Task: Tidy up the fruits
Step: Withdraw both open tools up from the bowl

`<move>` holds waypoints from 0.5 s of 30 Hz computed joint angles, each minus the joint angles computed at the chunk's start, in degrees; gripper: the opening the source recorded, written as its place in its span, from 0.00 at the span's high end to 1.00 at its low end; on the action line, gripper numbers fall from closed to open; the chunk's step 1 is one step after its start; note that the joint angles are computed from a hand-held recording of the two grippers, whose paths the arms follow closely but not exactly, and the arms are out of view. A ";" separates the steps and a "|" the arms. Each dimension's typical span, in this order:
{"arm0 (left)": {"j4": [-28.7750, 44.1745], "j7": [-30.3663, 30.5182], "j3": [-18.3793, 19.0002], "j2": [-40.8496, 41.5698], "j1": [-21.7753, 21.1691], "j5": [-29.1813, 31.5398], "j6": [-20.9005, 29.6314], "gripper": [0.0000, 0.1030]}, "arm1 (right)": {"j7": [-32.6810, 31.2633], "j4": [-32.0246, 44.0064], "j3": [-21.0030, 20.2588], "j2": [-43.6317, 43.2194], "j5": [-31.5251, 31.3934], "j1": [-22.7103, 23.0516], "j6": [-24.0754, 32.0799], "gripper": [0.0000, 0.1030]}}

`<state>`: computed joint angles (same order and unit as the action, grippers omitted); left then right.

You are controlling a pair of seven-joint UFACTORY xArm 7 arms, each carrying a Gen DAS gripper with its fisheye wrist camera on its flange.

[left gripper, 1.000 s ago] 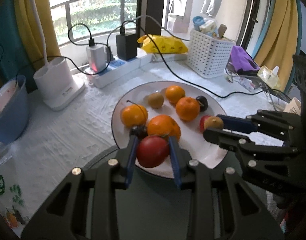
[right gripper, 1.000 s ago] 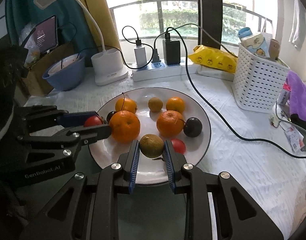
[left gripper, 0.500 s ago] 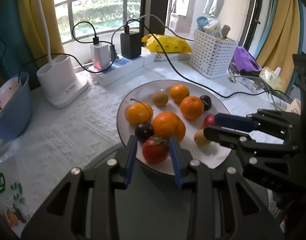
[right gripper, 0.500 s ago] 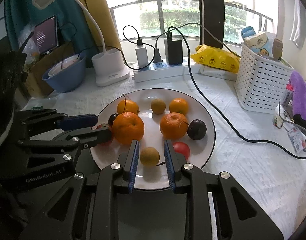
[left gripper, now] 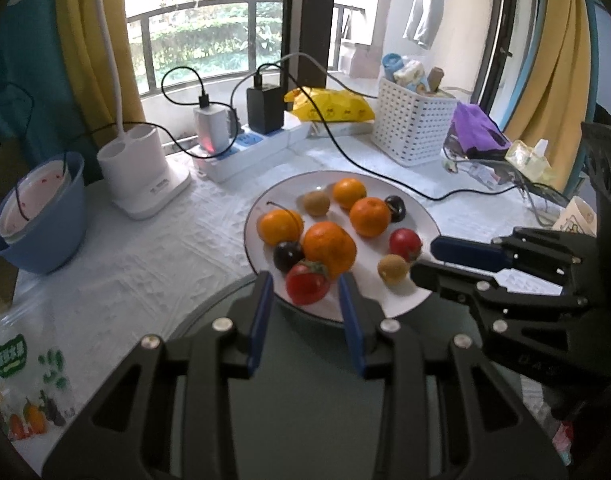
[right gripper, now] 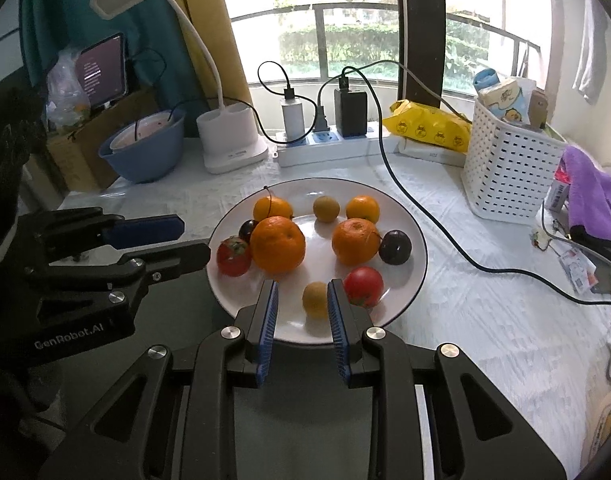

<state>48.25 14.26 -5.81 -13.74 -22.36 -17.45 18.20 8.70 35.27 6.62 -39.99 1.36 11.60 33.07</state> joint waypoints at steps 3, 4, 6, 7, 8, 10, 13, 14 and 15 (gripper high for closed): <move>-1.54 -0.45 0.02 -1.81 -0.08 -0.10 -0.49 0.54 | 0.67 -0.47 0.65 -1.66 -0.22 0.02 0.83 0.74; -2.11 -0.27 0.40 -2.47 -0.43 -0.67 -0.70 0.53 | 0.87 -0.56 0.80 -2.02 -0.29 0.05 0.99 0.74; -3.09 -0.45 0.65 -3.82 -0.56 -0.68 -0.64 0.53 | 1.40 -0.84 1.23 -3.14 -0.45 0.18 1.49 0.74; -3.48 -0.71 0.62 -4.32 -0.53 -0.41 -0.67 0.53 | 1.62 -0.97 1.38 -3.60 -0.54 0.23 1.72 0.74; -3.92 -0.89 0.66 -4.93 -0.60 -0.24 -0.63 0.53 | 1.82 -1.02 1.51 -3.96 -0.64 0.28 1.93 0.74; -4.91 -1.00 0.90 -6.28 -0.89 -0.05 -0.64 0.53 | 2.32 -1.23 1.89 -4.89 -0.83 0.40 2.45 0.74; -6.45 -1.45 1.26 -8.29 -1.29 0.15 -0.46 0.53 | 3.05 -1.55 2.42 -6.28 -1.12 0.64 3.22 0.74; -6.86 -1.56 1.40 -8.85 -1.44 0.21 -0.42 0.53 | 3.31 -1.72 2.61 -6.84 -1.24 0.72 3.48 0.74; -7.20 -1.62 1.55 -9.35 -1.60 0.28 -0.40 0.53 | 3.60 -1.82 2.84 -7.39 -1.35 0.79 3.74 0.74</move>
<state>41.05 12.64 -4.26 -23.09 -23.96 -17.17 17.80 12.30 33.44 9.46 -47.38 0.01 12.39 36.81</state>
